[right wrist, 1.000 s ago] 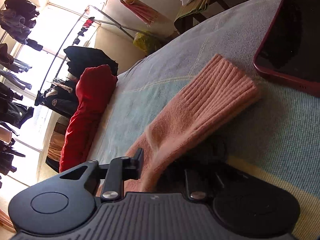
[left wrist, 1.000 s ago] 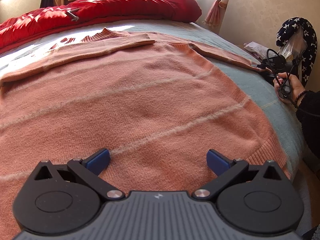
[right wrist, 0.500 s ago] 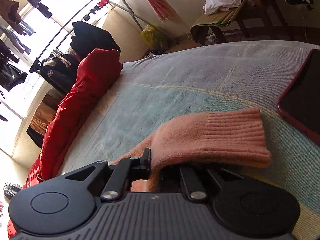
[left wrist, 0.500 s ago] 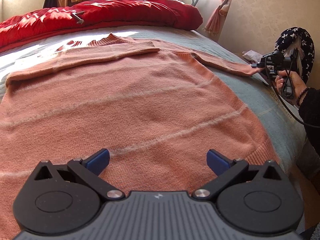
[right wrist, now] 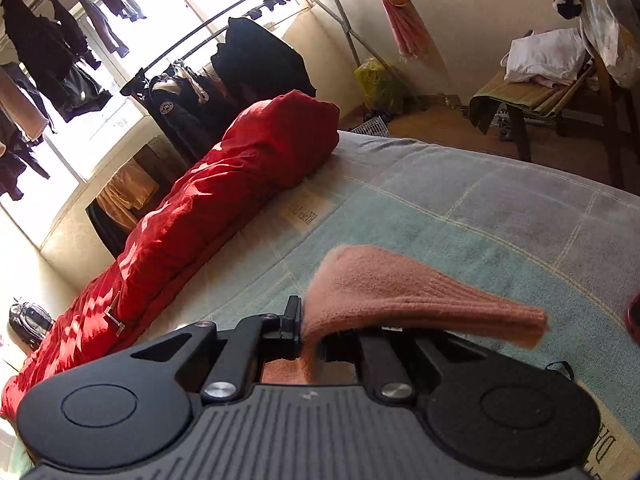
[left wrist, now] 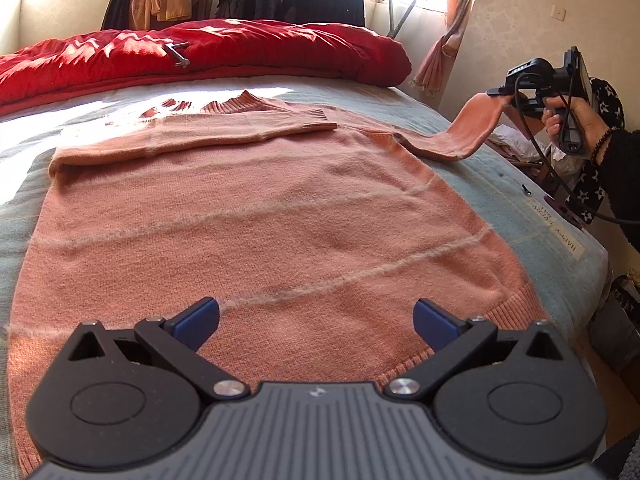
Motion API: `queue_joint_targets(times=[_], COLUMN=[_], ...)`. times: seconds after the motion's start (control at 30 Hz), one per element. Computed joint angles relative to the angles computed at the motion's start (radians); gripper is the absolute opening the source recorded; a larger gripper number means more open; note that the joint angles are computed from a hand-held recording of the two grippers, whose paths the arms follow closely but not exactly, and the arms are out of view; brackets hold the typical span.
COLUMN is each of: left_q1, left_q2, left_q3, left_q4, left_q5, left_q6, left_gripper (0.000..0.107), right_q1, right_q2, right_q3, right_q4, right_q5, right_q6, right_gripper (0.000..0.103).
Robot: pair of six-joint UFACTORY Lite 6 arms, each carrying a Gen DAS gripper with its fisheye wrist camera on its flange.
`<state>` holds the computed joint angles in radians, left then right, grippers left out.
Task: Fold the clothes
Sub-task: 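Lift the sleeve with the right gripper and carry it across the body, then lower the sleeve onto the body below the collar and open the right gripper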
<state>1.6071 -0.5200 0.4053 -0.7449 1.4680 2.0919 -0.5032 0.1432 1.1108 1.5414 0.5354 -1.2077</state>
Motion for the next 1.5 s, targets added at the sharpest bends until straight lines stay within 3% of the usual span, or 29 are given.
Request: queue_joint_targets(times=[0.2, 0.37, 0.7, 0.93, 1.5], left_q1=[0.034, 0.050, 0.062, 0.076, 0.099], left_q2=[0.044, 0.103, 0.208, 0.273, 0.381], left_q3=[0.015, 0.041, 0.085, 0.115, 0.166], left_q4=[0.003, 0.003, -0.009, -0.012, -0.012], left_q5=[0.012, 0.011, -0.014, -0.031, -0.059], left_q6=[0.039, 0.054, 0.072, 0.084, 0.096], left_gripper=[0.102, 0.102, 0.102, 0.102, 0.102], right_q1=[0.182, 0.344, 0.654, 0.837, 1.144], right_q2=[-0.003, 0.065, 0.265, 0.423, 0.763], right_q3=[0.166, 0.383, 0.770, 0.985, 1.283], right_q4=[-0.235, -0.563, -1.272, -1.516, -1.755], right_q5=[-0.116, -0.175, -0.172, -0.109, 0.018], right_q6=[0.269, 0.625, 1.289, 1.473, 1.561], right_gripper=[0.009, 0.009, 0.009, 0.009, 0.009])
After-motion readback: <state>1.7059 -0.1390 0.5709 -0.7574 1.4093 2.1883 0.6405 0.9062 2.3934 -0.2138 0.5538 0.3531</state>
